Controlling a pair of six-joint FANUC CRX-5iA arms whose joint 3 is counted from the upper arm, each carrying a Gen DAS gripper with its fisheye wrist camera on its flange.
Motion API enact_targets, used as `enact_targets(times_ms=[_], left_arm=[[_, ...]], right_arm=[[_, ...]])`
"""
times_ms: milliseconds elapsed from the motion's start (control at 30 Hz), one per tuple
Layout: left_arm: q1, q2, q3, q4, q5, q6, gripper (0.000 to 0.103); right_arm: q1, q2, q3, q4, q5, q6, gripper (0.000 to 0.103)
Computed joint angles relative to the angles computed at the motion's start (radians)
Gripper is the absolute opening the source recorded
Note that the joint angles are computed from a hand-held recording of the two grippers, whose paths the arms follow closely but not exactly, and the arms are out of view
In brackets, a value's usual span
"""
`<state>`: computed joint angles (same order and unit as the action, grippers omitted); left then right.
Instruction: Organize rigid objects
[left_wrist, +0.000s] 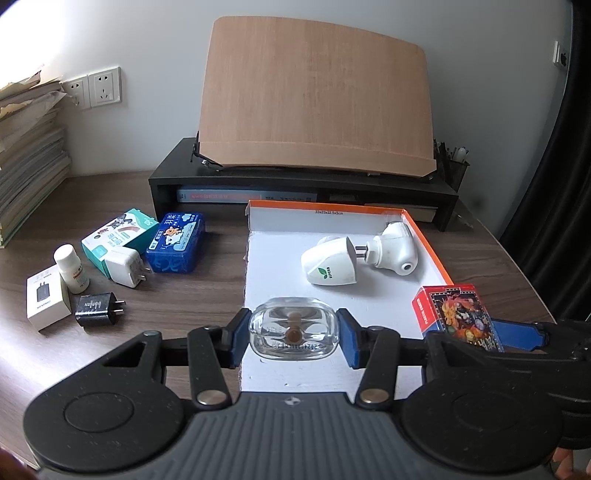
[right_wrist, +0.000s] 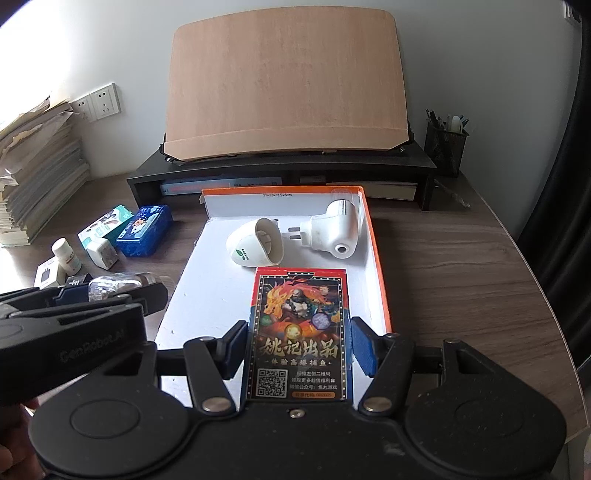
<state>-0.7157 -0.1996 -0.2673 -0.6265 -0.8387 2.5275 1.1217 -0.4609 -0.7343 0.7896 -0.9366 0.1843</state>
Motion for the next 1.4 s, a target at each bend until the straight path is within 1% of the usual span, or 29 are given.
enact_targets(times_ms=[433, 967, 1167, 1400], left_arm=[[0.013, 0.028, 0.006, 0.018, 0.01, -0.014, 0.05], [0.053, 0.05, 0.001, 0.063, 0.031, -0.057, 0.05], [0.064, 0.06, 0.002, 0.074, 0.035, -0.065, 0.05], [0.079, 0.067, -0.006, 0.107, 0.045, -0.102, 0.05]], right_arm=[[-0.041, 0.014, 0.004, -0.027, 0.033, 0.036, 0.071], [-0.127, 0.089, 0.044, -0.077, 0.119, 0.121, 0.071], [-0.153, 0.118, 0.062, -0.102, 0.14, 0.159, 0.071], [-0.172, 0.141, 0.075, -0.126, 0.155, 0.19, 0.071]])
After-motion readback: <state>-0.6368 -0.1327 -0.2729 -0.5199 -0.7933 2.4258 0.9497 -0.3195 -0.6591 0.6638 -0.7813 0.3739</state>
